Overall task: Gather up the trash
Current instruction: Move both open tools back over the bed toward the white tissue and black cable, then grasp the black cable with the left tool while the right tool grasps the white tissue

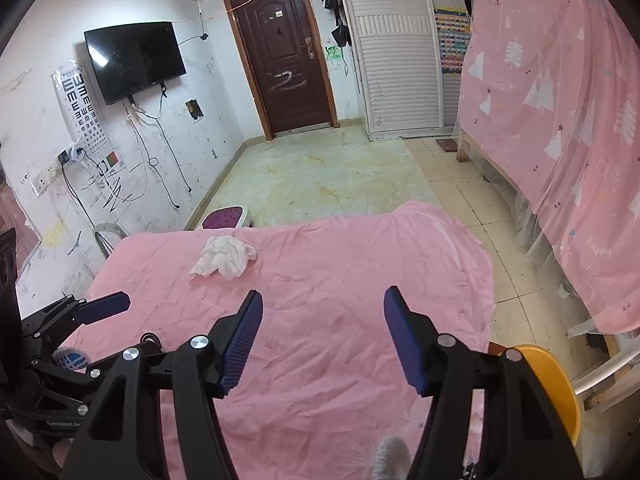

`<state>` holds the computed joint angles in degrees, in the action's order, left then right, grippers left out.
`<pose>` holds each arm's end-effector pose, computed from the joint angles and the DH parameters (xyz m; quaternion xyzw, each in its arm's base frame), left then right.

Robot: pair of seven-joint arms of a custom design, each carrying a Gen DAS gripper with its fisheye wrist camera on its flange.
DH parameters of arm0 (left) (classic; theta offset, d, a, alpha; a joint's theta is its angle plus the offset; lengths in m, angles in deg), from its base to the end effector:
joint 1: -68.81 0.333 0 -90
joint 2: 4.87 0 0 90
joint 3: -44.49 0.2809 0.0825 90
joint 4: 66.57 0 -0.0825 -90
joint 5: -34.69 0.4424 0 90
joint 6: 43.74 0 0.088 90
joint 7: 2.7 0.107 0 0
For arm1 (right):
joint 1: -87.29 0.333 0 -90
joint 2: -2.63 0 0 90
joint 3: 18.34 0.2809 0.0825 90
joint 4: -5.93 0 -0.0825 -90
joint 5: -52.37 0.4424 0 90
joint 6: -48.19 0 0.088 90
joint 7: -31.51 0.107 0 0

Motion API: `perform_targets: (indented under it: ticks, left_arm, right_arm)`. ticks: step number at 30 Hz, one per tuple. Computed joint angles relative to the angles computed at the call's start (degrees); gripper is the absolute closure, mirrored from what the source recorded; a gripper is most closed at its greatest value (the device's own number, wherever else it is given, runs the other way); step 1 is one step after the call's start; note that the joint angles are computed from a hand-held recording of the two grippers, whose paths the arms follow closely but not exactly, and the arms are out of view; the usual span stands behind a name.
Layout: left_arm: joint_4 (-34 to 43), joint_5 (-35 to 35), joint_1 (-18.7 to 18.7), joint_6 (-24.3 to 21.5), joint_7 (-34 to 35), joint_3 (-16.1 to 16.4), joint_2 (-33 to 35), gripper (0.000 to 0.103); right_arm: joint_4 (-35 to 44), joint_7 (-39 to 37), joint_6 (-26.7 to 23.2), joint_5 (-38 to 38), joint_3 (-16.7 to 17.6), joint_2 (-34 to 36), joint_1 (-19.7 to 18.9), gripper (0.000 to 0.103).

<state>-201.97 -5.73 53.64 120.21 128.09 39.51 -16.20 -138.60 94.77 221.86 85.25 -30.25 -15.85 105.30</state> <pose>0.5446 -0.1622 0.4088 -0.4904 0.7858 -0.3438 0.1540 0.5290 0.0157 0.4087 -0.6473 0.6408 -0.2107 0.3549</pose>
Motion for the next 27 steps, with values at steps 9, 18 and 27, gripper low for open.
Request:
perform_targets:
  ticks: [9,18,27]
  left_arm:
    - [-0.8,1.9,1.4,-0.3,0.8,0.4,1.4,0.013]
    - [0.9,4.2,4.1,-3.5,-0.7,-0.9,4.4,0.012]
    - [2.7,4.6,5.8,-6.0,-0.4,-2.1,6.7,0.025]
  right_arm:
    - [5.7,5.2,-1.6,-5.4,6.1,6.1,-2.4,0.049]
    - [11.8,7.2,-3.5,-8.7,9.6,12.0,-3.7,0.049]
    - [19.0,8.1,-6.2,-10.6,12.4,18.8,-5.9,0.049]
